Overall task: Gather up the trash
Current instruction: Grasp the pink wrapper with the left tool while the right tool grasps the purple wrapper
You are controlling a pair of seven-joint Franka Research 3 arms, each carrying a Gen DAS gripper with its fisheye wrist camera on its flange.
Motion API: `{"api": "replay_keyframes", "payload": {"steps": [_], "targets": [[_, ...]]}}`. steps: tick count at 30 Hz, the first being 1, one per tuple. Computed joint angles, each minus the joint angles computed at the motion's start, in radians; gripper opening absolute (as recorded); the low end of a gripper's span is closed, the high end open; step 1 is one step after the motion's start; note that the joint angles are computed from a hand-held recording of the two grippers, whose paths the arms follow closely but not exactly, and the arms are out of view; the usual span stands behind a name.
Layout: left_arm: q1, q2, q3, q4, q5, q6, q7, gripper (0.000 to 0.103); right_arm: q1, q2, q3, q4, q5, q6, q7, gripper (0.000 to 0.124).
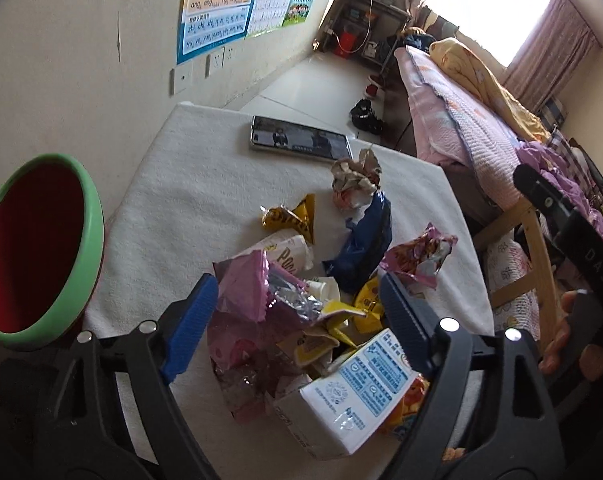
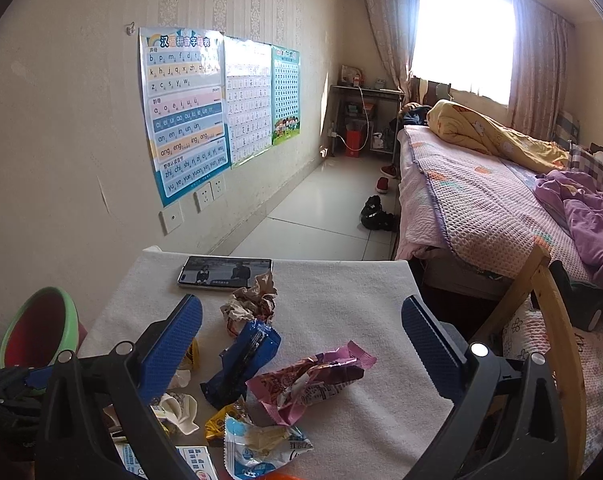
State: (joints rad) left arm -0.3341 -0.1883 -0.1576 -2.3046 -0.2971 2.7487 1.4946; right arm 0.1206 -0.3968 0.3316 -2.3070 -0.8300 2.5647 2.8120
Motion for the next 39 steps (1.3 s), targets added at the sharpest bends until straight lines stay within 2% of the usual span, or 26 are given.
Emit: {"api": "replay_keyframes", "payload": {"steps": [3,4,5,7,9,10,14,18,21,24,27,30,32,33,35,37,38,39], "targets": [[-0.005,0.023,0.013,0.009,-0.05,-0.047,0.023,0.067,0.013,0.004,-0.019,-0.011,0.038,0.003,-0.033,0.096],[-0.008,0.029,0.02,0.012,-0.09,-0.061,0.042,0.061,0.018,0.009,-0.024,-0.013,0.056,0.003,-0.044,0.096],[0.001,0.035,0.018,0.017,-0.097,-0.08,0.038,0.05,0.023,0.011,-0.03,-0.016,0.072,0.007,-0.058,0.096],[0.012,0.039,0.02,0.019,-0.136,-0.112,0.054,0.039,0.034,0.02,-0.041,-0.016,0.112,0.013,-0.093,0.096],[0.024,0.032,0.015,0.011,-0.153,-0.114,0.055,0.029,0.052,0.027,-0.057,-0.023,0.163,0.029,-0.143,0.096],[0.03,0.029,0.011,0.005,-0.151,-0.11,0.05,0.027,0.061,0.03,-0.067,-0.027,0.194,0.035,-0.175,0.096],[0.04,-0.005,0.01,-0.017,-0.145,-0.084,0.041,0.024,0.093,0.037,-0.101,-0.05,0.344,0.039,-0.295,0.096],[0.033,-0.039,0.021,-0.034,-0.13,-0.039,0.045,0.023,0.098,0.046,-0.116,-0.074,0.463,0.011,-0.35,0.096],[0.029,-0.064,0.028,-0.05,-0.103,-0.01,0.037,0.023,0.121,0.056,-0.153,-0.097,0.601,0.027,-0.407,0.096],[0.022,-0.077,0.039,-0.057,-0.089,0.004,0.021,0.023,0.124,0.068,-0.162,-0.111,0.689,0.037,-0.438,0.096],[0.023,-0.088,0.037,-0.06,-0.049,0.016,-0.005,0.023,0.117,0.083,-0.156,-0.109,0.716,0.029,-0.456,0.096],[0.032,-0.098,0.02,-0.062,0.026,0.036,-0.043,0.023,0.076,0.095,-0.12,-0.099,0.637,0.046,-0.407,0.096],[0.044,-0.099,0.006,-0.057,0.087,0.034,-0.085,0.023,0.072,0.116,-0.126,-0.087,0.634,0.07,-0.393,0.096],[0.043,-0.098,0.005,-0.053,0.105,0.032,-0.097,0.023,0.078,0.132,-0.138,-0.081,0.654,0.083,-0.399,0.094],[0.036,-0.104,0.005,-0.05,0.131,0.028,-0.112,0.023,0.106,0.16,-0.176,-0.077,0.737,0.115,-0.451,0.08],[0.038,-0.112,-0.001,-0.047,0.171,0.025,-0.131,0.023,0.138,0.186,-0.213,-0.073,0.845,0.124,-0.534,0.052],[0.04,-0.118,-0.005,-0.046,0.192,0.024,-0.141,0.023,0.142,0.196,-0.218,-0.066,0.871,0.113,-0.555,0.045],[0.043,-0.122,-0.007,-0.042,0.211,0.022,-0.15,0.023,0.139,0.197,-0.215,-0.064,0.873,0.105,-0.56,0.032]]}}
